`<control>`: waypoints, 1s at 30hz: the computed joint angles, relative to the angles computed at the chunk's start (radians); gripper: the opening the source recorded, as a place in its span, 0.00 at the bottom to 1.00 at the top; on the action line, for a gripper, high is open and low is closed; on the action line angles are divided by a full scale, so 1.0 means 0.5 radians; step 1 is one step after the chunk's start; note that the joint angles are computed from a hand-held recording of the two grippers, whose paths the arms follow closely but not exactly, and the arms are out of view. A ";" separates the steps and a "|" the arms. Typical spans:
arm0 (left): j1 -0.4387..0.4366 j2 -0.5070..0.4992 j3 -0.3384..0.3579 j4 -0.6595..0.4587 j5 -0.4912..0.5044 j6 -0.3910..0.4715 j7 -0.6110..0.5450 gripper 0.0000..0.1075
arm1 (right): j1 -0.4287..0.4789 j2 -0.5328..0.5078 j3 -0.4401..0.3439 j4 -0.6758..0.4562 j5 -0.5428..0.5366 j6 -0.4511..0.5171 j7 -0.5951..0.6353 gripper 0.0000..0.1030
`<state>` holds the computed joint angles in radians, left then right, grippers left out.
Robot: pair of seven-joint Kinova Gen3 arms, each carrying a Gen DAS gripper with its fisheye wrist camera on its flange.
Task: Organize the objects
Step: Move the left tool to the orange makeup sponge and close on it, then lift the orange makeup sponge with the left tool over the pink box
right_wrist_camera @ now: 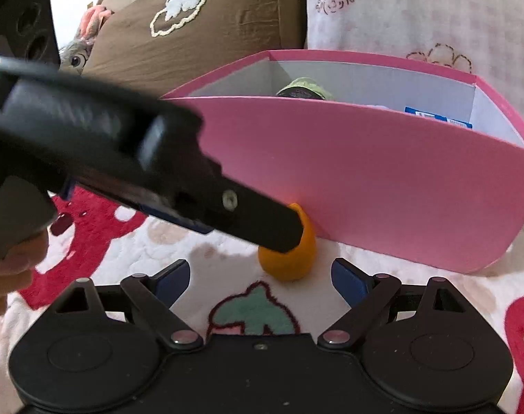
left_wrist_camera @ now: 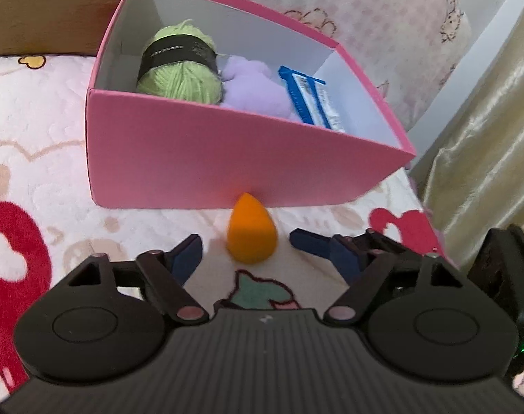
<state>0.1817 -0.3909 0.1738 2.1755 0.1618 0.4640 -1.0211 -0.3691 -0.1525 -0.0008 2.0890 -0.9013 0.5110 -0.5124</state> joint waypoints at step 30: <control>0.119 0.018 -0.124 -0.222 0.132 0.370 -0.088 0.32 | 0.002 -0.174 -0.115 -0.191 0.716 0.254 -0.803 0.40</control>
<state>0.2412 -0.3819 0.1118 2.0646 0.2276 0.6491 -1.0649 -0.3681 -0.2396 -0.0582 1.9937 -0.5433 0.6378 -0.9137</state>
